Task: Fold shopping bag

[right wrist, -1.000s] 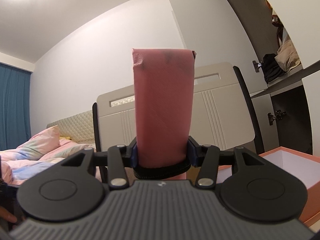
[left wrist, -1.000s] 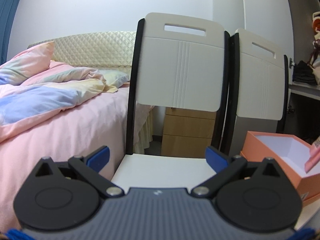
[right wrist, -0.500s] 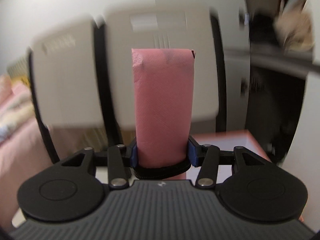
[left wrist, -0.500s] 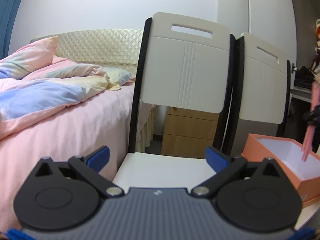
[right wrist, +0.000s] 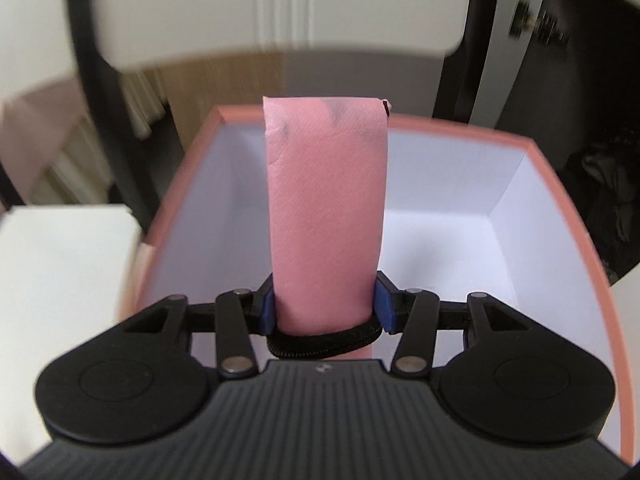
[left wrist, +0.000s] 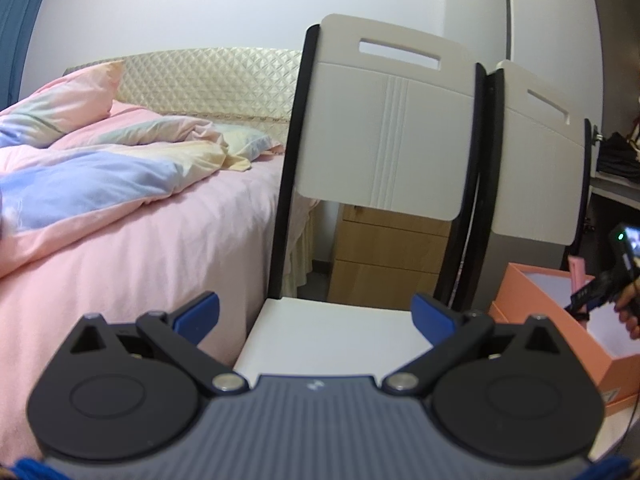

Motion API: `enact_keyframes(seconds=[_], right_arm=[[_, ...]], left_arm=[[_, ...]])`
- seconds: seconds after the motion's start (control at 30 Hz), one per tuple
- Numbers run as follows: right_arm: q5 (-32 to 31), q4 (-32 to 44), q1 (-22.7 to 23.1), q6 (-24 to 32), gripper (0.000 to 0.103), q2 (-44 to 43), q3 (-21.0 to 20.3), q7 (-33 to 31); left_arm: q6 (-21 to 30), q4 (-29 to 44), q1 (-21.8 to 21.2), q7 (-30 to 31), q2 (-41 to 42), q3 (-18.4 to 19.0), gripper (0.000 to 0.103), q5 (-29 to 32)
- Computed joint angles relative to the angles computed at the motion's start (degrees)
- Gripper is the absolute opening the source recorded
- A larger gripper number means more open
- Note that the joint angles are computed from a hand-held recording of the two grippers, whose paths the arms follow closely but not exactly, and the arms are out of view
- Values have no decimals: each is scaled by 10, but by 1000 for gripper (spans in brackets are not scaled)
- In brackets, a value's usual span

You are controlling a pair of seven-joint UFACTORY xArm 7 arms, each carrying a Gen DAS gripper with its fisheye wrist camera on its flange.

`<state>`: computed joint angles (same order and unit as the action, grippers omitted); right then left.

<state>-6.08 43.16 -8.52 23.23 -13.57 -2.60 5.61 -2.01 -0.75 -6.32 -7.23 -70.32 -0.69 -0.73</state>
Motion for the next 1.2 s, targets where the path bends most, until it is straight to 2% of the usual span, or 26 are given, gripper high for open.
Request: enact_keyframes(seconds=[0.17, 0.33, 0.57, 0.67, 0.8, 0.9, 0.97, 1.07, 1.13, 1.17, 1.2], right_arm=[[8, 38, -4, 4, 51, 69, -8, 1], [21, 57, 0, 5, 48, 110, -12, -4], [26, 52, 4, -7, 51, 119, -12, -1], [34, 48, 2, -18, 52, 116, -15, 6], [58, 38, 1, -27, 53, 81, -18, -6], [38, 15, -4, -35, 54, 21, -8, 17], [31, -6, -3, -41, 62, -29, -1, 28], [60, -41, 21, -34, 66, -120, 3, 29], [89, -61, 56, -22, 68, -176, -7, 13], [103, -71, 74, -16, 82, -202, -13, 4], [117, -81, 92, -10, 89, -228, -18, -6]], left_arm=[[0, 19, 6, 20, 43, 30, 103, -2], [0, 31, 5, 34, 72, 43, 103, -10], [2, 35, 7, 44, 81, 38, 103, -13], [-3, 35, 15, 26, 87, 9, 103, -14], [1, 32, 20, 11, 79, -7, 103, -11], [5, 29, 21, 3, 69, -17, 103, -6], [5, 26, 24, -5, 62, -26, 103, -3], [15, 23, 27, -14, 48, -37, 103, 4], [18, 19, 29, -18, 38, -42, 103, 9], [19, 18, 31, -20, 34, -45, 103, 12], [21, 16, 32, -22, 27, -47, 103, 14]])
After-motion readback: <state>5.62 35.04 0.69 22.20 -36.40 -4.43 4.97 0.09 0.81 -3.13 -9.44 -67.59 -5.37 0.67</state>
